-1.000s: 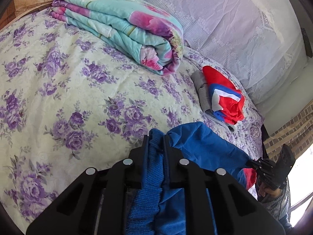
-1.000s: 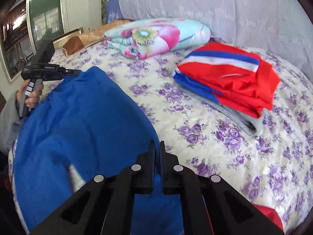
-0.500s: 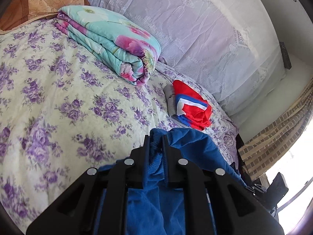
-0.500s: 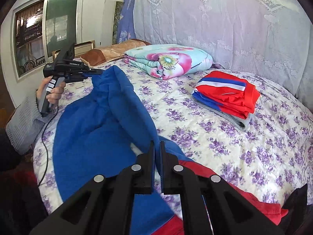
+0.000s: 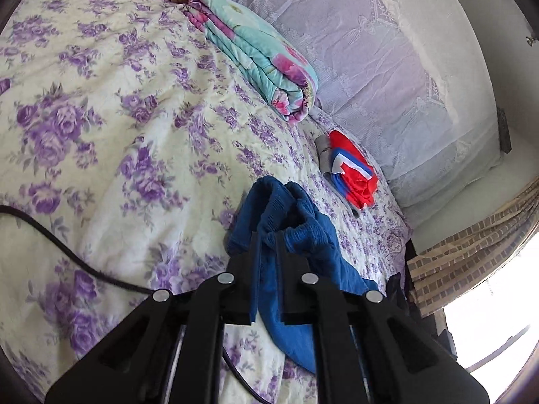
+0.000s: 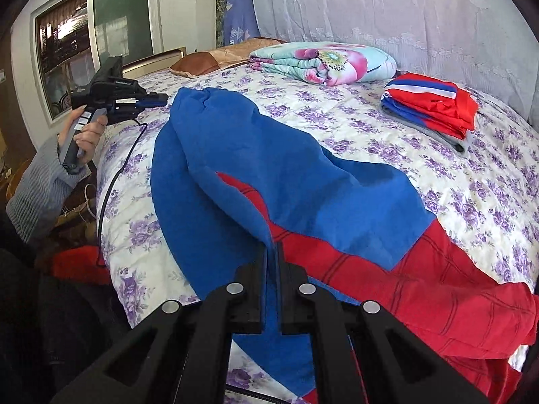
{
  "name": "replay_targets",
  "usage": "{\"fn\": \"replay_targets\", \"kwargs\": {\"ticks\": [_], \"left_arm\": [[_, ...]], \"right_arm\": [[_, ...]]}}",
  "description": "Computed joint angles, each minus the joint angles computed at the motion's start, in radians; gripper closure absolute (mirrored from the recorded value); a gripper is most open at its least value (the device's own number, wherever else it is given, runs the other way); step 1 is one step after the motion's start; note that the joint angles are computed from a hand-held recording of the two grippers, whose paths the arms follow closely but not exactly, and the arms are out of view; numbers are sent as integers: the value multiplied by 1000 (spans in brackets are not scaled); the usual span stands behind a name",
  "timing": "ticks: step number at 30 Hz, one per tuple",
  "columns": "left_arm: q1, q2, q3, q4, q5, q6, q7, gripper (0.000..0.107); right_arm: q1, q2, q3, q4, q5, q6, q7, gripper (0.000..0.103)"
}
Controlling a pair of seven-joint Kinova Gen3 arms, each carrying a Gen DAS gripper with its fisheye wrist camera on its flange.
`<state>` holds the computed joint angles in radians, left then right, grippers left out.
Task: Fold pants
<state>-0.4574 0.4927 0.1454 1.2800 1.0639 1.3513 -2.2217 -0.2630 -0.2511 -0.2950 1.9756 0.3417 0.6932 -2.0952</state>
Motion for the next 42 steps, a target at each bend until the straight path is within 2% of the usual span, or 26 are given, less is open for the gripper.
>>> {"fn": "replay_targets", "kwargs": {"ticks": [5,7,9,10,11,14,16,17,18,20,24,27,30,33,35,39,42], "left_arm": [[10,-31,9,22,5,55,-15,99],[30,-41,7,19,7,59,1,85],[62,-55,-2,12,-14,41,29,45],[88,-66,-11,8,-39,16,58,40],[118,-73,-19,1,-70,-15,89,39],[168,-62,-20,-39,-137,-49,149,40],[186,-46,-14,-70,-174,-53,179,63],[193,-40,-12,-81,-189,-59,191,82],[189,-34,-4,-86,-188,-63,191,88],[163,-41,10,-72,-160,-72,166,93],[97,-61,18,-26,-84,-49,89,94],[102,-61,-7,3,-111,-58,74,94],[119,-47,-20,32,-158,-81,76,94],[101,-57,-17,47,-147,-73,56,94],[85,-68,-19,49,-134,-54,55,91],[89,-173,-47,125,-133,-130,-15,91],[86,-233,-57,166,-91,-116,-107,91]], "right_arm": [[5,3,-15,-7,21,17,-22,99],[1,6,-9,-9,17,22,-20,99],[-1,4,-5,-5,15,18,-22,99],[0,1,-4,-1,15,13,-25,99],[0,-2,-4,2,14,9,-28,99],[4,-12,-10,10,17,1,-40,99],[5,-17,-10,14,13,-2,-39,99],[7,-20,-12,17,12,-4,-41,99],[8,-23,-13,20,11,-7,-42,99],[9,-29,-14,25,3,-12,-43,99],[-9,-28,-6,34,-36,-22,-16,99],[-27,-2,17,48,-87,-40,18,99],[-24,20,16,67,-98,-60,-1,99],[-31,18,39,76,-133,-78,9,99],[-22,21,21,79,-116,-79,-10,98],[-14,21,-3,94,-80,-92,-67,98],[-15,14,3,107,-88,-109,-80,98]]}}
